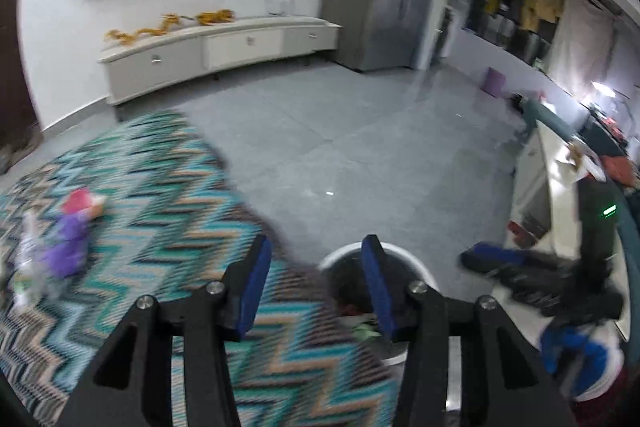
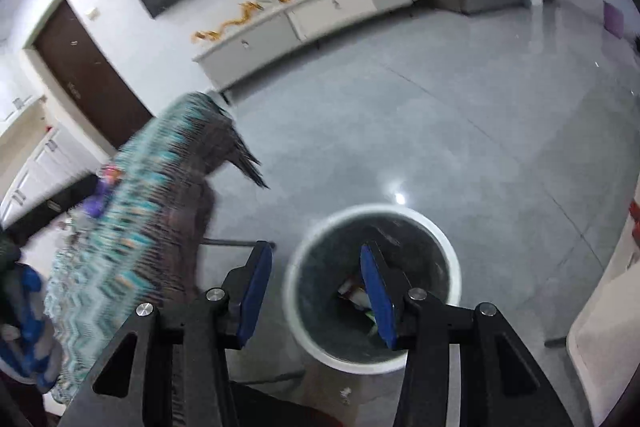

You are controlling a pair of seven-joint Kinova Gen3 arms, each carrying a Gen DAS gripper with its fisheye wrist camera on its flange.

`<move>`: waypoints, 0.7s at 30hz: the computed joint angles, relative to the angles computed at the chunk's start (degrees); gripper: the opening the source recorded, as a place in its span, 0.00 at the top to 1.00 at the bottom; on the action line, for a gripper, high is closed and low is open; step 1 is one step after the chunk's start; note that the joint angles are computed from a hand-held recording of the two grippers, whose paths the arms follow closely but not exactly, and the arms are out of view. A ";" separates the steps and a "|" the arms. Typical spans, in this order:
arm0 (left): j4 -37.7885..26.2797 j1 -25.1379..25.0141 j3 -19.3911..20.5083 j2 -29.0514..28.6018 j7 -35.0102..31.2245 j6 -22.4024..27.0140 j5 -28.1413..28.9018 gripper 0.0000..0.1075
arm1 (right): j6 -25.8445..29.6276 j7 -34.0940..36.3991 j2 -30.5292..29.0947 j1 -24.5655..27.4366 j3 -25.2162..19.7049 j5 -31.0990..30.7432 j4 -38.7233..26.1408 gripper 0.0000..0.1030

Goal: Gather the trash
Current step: 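Move both open tools back over the rug toward remaining wrappers, then grasp the red snack bag with the left tool while the right tool grasps the pink box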

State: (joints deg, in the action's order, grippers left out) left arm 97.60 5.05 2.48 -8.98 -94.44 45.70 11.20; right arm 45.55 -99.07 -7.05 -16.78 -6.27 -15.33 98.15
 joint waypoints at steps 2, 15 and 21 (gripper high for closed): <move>1.47 -1.69 -2.03 -1.51 -0.13 0.51 -0.56 0.58 | -0.17 -0.57 0.41 -0.98 -1.35 0.75 -2.03 0.57; 5.91 -18.34 -22.84 -3.59 -13.17 0.29 3.50 0.58 | 2.54 -4.83 17.29 -14.40 -7.86 9.30 -22.46 0.57; -2.56 -25.29 -28.31 6.37 -22.85 -0.12 10.43 0.44 | 6.95 -4.38 28.36 -20.54 -6.81 10.19 -36.03 0.57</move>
